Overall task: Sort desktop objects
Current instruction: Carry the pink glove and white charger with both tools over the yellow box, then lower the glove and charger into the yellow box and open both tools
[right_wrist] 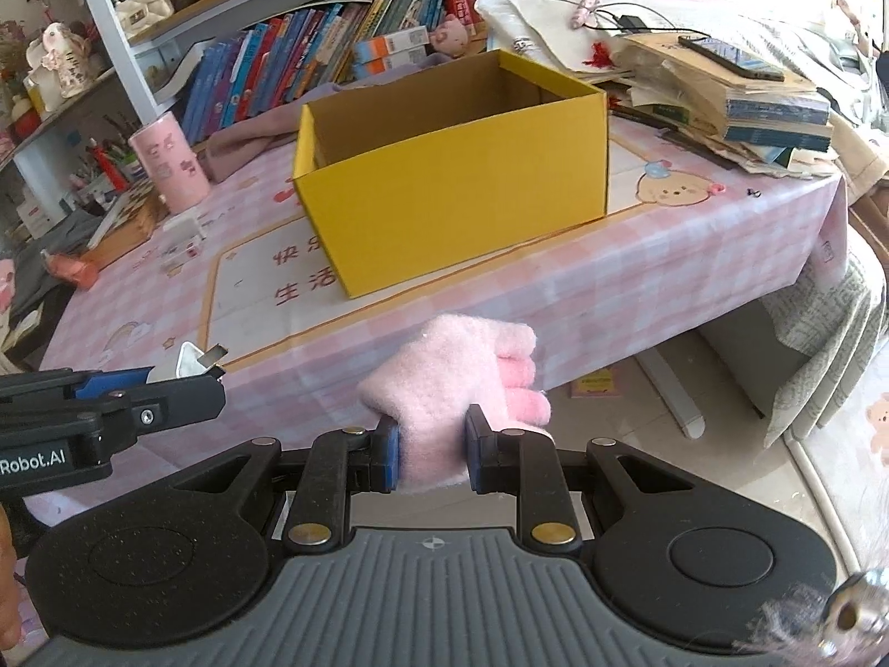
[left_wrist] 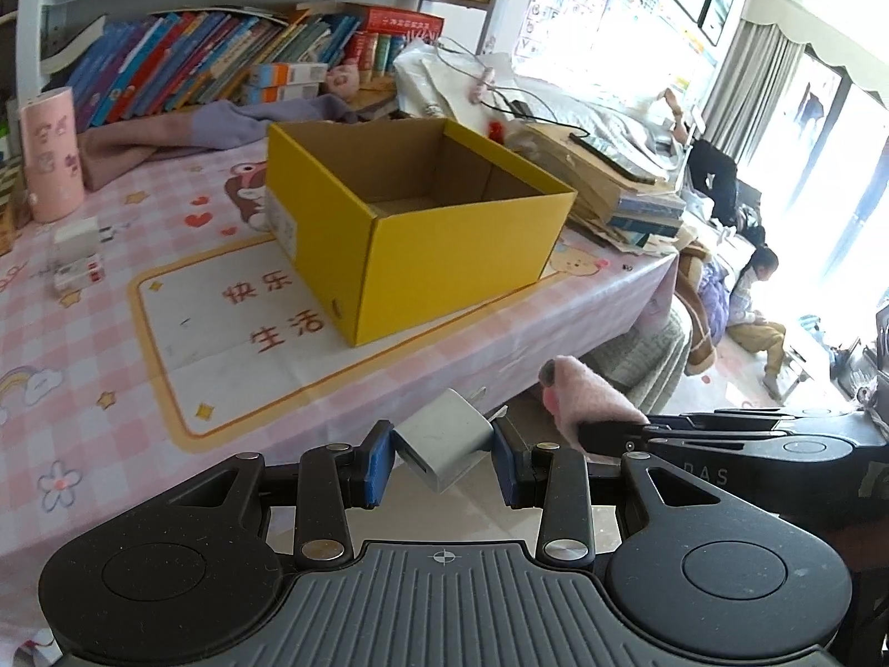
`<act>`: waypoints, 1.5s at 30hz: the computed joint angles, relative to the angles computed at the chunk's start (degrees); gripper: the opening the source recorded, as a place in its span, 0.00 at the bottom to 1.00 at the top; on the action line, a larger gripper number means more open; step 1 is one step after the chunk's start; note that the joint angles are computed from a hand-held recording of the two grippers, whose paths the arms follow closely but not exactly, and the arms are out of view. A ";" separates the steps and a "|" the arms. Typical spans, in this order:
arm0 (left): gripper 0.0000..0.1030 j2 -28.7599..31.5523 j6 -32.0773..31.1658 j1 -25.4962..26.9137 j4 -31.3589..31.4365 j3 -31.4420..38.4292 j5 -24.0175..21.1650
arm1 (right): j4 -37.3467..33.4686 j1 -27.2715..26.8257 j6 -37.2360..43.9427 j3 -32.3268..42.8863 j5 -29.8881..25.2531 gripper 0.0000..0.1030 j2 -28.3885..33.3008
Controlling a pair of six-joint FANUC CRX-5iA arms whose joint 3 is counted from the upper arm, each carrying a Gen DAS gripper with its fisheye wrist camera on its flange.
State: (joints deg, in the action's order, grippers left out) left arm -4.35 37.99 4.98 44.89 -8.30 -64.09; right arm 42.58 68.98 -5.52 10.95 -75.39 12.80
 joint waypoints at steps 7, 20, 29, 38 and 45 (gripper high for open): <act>0.35 2.33 -0.22 -2.99 1.28 2.08 0.81 | 0.94 -1.01 -1.70 -2.11 -0.86 0.20 -1.64; 0.35 6.50 0.41 -7.22 4.12 7.23 6.29 | 4.28 -5.43 -1.62 -5.30 3.01 0.20 -4.33; 0.35 9.70 3.08 -10.31 3.87 11.96 15.10 | 10.83 -11.48 4.09 -5.99 13.08 0.20 -5.03; 0.35 12.68 14.54 -12.52 -5.82 18.17 21.53 | 11.68 -19.63 13.25 -4.26 27.94 0.20 -4.17; 0.35 15.78 24.95 -14.31 -15.76 24.07 22.47 | 5.47 -24.35 23.12 -1.44 35.96 0.20 -2.07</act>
